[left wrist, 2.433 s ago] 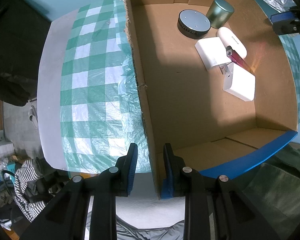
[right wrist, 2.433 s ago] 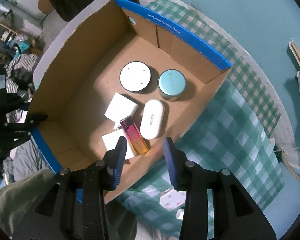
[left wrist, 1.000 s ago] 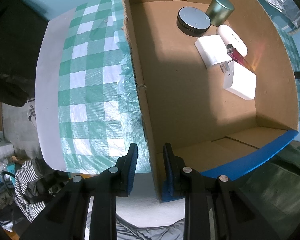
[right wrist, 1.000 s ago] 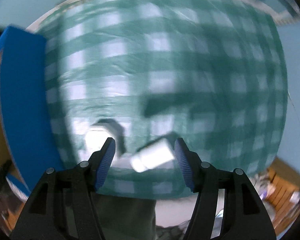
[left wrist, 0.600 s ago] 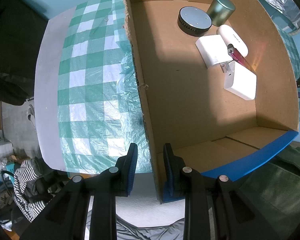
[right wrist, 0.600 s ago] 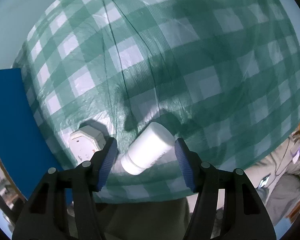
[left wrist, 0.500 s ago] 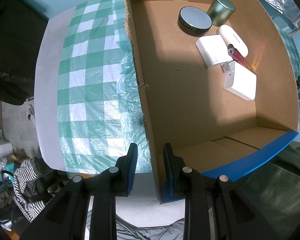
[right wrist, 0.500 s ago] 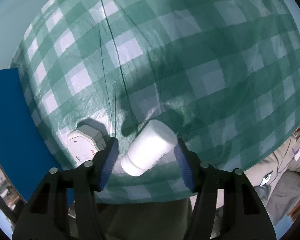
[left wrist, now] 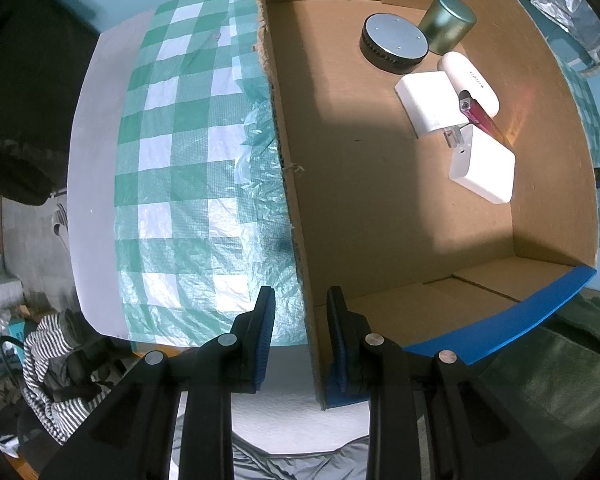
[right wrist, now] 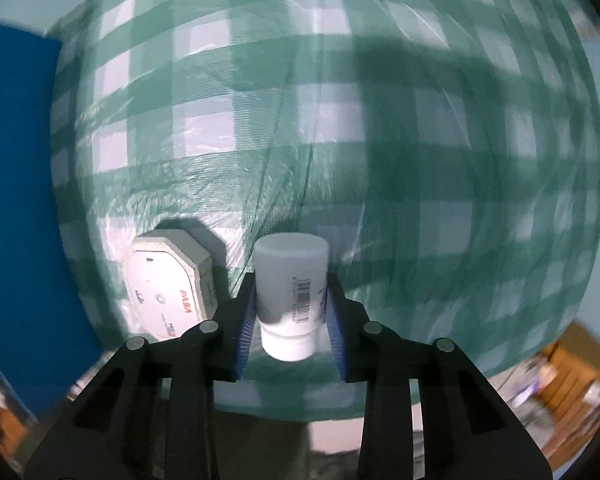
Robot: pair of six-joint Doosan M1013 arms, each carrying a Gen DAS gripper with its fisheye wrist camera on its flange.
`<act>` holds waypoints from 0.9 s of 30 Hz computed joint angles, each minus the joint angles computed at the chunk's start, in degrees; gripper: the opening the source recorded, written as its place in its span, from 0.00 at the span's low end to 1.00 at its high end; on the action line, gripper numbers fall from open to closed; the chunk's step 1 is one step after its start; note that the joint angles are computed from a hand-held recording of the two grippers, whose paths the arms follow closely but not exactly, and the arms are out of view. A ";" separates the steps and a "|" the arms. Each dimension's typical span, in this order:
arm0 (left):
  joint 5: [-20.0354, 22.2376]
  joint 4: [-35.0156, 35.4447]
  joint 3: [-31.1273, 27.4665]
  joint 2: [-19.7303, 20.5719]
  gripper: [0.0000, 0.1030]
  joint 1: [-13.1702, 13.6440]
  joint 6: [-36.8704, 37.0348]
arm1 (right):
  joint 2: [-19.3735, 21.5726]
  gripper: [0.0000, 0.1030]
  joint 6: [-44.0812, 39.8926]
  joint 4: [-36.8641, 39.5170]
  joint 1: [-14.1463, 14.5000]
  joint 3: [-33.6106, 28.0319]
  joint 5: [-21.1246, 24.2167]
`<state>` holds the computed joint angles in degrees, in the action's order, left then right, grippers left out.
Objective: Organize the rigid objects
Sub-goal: 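Lift the white pill bottle and carry it over the box with the right tool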
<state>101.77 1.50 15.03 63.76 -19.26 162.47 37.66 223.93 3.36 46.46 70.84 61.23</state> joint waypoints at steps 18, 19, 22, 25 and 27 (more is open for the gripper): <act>-1.90 0.52 2.63 -1.32 0.26 -0.20 0.46 | 6.29 0.30 -18.58 0.06 -3.26 -16.52 16.01; -1.75 0.48 2.36 -1.19 0.26 -0.19 0.50 | 6.30 0.30 -19.35 -0.19 -3.37 -17.25 16.83; -1.74 0.52 2.39 -1.22 0.26 -0.21 0.46 | 6.93 0.30 -21.93 -0.69 -3.61 -20.27 20.04; -1.82 0.55 2.50 -1.28 0.26 -0.21 0.41 | 7.16 0.30 -24.29 -1.32 -3.91 -23.14 22.99; -1.73 0.50 2.40 -1.23 0.26 -0.21 0.51 | 7.82 0.30 -26.04 -1.94 -3.88 -24.94 24.49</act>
